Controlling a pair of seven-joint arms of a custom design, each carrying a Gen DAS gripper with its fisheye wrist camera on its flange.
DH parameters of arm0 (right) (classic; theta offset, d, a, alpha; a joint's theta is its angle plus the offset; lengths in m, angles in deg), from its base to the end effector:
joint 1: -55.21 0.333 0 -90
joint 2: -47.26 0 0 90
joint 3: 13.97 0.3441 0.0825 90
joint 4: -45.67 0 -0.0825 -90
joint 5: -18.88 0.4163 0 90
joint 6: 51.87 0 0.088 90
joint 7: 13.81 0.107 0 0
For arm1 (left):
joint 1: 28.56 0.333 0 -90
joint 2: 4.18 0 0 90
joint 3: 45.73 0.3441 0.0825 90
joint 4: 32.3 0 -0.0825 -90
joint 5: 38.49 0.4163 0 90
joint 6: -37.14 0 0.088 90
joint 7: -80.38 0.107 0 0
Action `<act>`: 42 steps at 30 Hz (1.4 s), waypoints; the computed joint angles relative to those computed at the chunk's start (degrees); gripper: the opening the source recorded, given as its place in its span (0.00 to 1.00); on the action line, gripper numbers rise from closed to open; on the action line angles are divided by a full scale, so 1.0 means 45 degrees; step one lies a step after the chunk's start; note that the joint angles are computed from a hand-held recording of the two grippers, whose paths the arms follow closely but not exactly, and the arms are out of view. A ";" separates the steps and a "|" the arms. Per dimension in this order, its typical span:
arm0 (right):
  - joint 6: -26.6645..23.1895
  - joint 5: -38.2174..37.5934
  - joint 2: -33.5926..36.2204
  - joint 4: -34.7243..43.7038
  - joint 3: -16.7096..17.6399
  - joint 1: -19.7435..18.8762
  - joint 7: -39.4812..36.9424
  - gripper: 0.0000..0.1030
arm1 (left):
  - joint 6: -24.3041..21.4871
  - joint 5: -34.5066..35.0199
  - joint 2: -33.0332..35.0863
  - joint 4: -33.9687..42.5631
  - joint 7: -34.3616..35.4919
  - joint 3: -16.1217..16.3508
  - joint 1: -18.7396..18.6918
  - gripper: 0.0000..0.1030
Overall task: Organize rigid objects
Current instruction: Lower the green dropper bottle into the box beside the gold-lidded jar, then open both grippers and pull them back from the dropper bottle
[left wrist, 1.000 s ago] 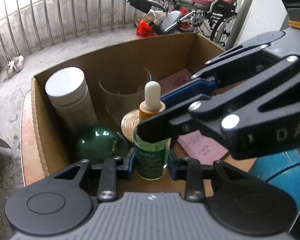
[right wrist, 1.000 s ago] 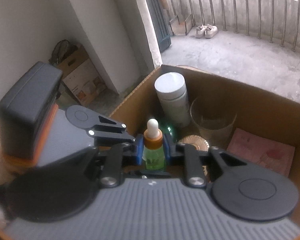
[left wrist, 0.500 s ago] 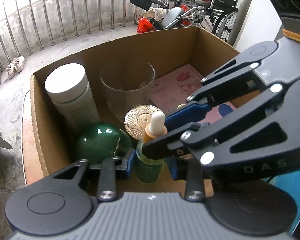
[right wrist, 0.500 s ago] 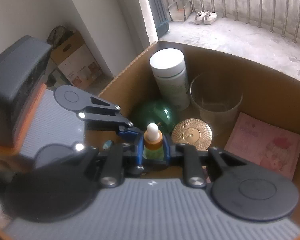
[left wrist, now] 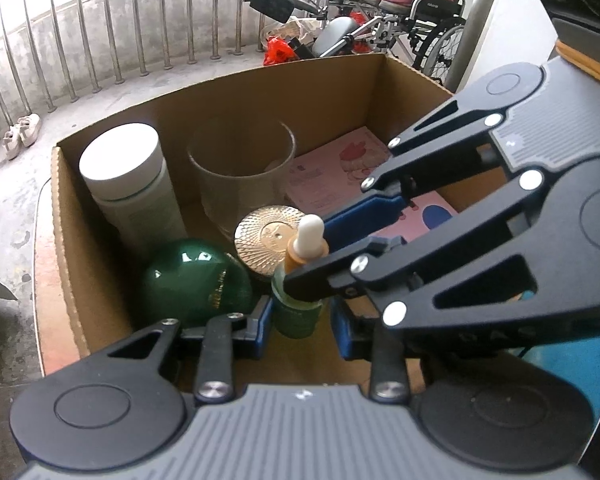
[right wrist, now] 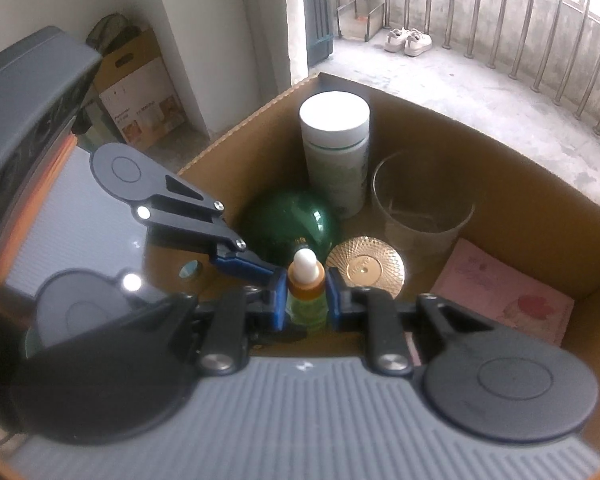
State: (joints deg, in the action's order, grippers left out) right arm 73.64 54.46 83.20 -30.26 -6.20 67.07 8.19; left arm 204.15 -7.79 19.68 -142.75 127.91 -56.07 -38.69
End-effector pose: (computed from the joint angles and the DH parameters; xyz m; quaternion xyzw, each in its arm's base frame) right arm 0.7544 0.2629 0.4126 -0.9282 0.1817 0.0023 0.3246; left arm 0.6452 -0.2627 0.3403 -0.6520 0.6970 -0.2507 0.1620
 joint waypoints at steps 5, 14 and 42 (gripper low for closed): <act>-0.0149 -0.0320 0.0047 0.0189 -0.0123 0.0059 0.0006 0.19 | 0.0203 -0.0676 0.0172 0.0031 0.0686 -0.0596 0.0564 0.31; -0.0253 -0.0804 0.0185 0.0478 -0.0205 0.0170 0.0113 0.20 | 0.0351 -0.1295 0.0243 0.0018 0.1196 -0.0804 0.0745 0.31; -0.0674 0.0281 -0.0758 -0.0232 -0.0097 -0.0396 0.0423 0.30 | 0.0968 0.0381 -0.0909 -0.0716 -0.0816 0.0431 -0.0336 0.60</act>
State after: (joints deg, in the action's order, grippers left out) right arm 70.61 55.73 79.79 -31.31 -6.64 65.28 10.10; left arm 208.50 -6.07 15.59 -145.97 124.24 -54.13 -40.20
